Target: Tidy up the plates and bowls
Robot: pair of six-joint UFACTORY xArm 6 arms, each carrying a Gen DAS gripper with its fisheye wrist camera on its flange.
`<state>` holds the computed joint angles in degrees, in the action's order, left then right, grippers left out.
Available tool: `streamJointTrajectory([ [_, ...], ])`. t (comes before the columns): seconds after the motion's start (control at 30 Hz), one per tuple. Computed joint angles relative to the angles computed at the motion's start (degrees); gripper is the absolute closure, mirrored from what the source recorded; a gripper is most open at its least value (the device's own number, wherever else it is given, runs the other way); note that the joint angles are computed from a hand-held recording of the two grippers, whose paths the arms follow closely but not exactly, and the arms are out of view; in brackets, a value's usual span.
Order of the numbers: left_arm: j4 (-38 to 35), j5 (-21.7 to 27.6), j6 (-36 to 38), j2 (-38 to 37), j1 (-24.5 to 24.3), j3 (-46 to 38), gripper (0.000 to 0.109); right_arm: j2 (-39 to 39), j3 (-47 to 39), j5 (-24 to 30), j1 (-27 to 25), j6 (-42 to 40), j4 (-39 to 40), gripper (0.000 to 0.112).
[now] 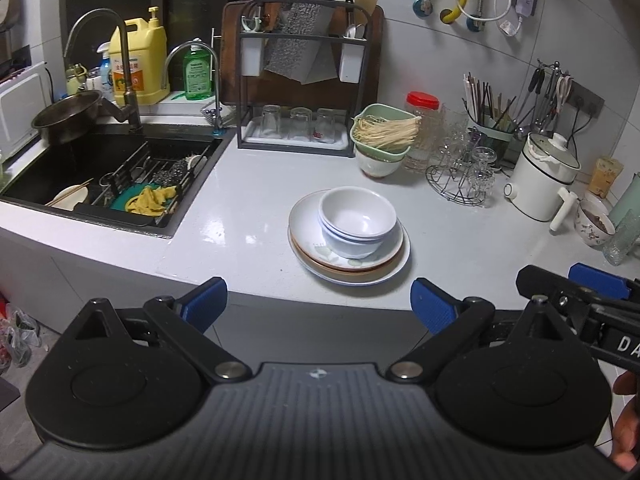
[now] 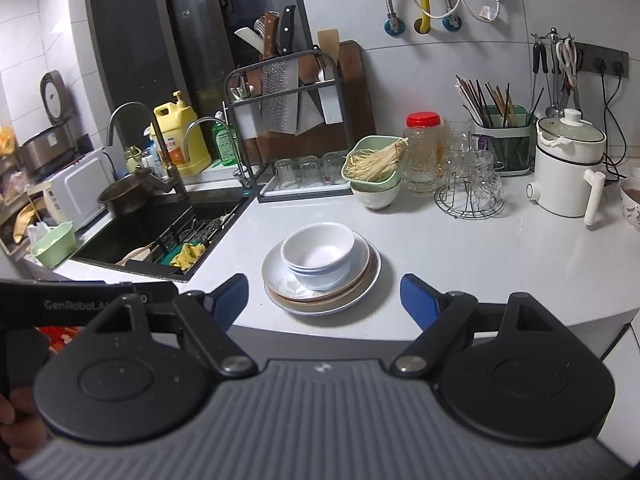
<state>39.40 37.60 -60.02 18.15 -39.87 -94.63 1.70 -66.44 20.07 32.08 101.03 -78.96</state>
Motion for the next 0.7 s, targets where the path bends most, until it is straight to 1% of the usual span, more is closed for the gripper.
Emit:
streamJointTrajectory([
  [0.23,4.0,1.9,-4.1,-0.4,-1.8,-0.3,0.009,-2.2,1.9,-2.6,-1.1,-0.5,-2.8,0.028],
  [0.3,5.8,1.7,-6.5,-0.3,-2.2,-0.1,0.009,-2.7,2.6,-4.1,-1.8,0.6,-4.1,0.028],
  [0.4,6.1,2.5,-6.9,0.2,-2.8,-0.4,0.009,-3.2,3.5,-5.9,-2.7,2.1,-6.2,0.028],
  [0.5,7.0,2.5,-9.2,-0.2,-3.2,0.5,0.009,-3.7,4.4,-5.3,-2.6,1.8,-7.1,0.028],
  [0.57,7.3,2.3,-10.0,-0.5,-3.3,1.2,0.009,-3.8,5.0,-6.4,-3.1,2.5,-7.1,0.028],
  [0.7,8.5,2.3,-12.0,-1.2,-3.5,2.8,0.009,-4.3,6.0,-6.8,-3.6,6.1,-9.8,0.028],
])
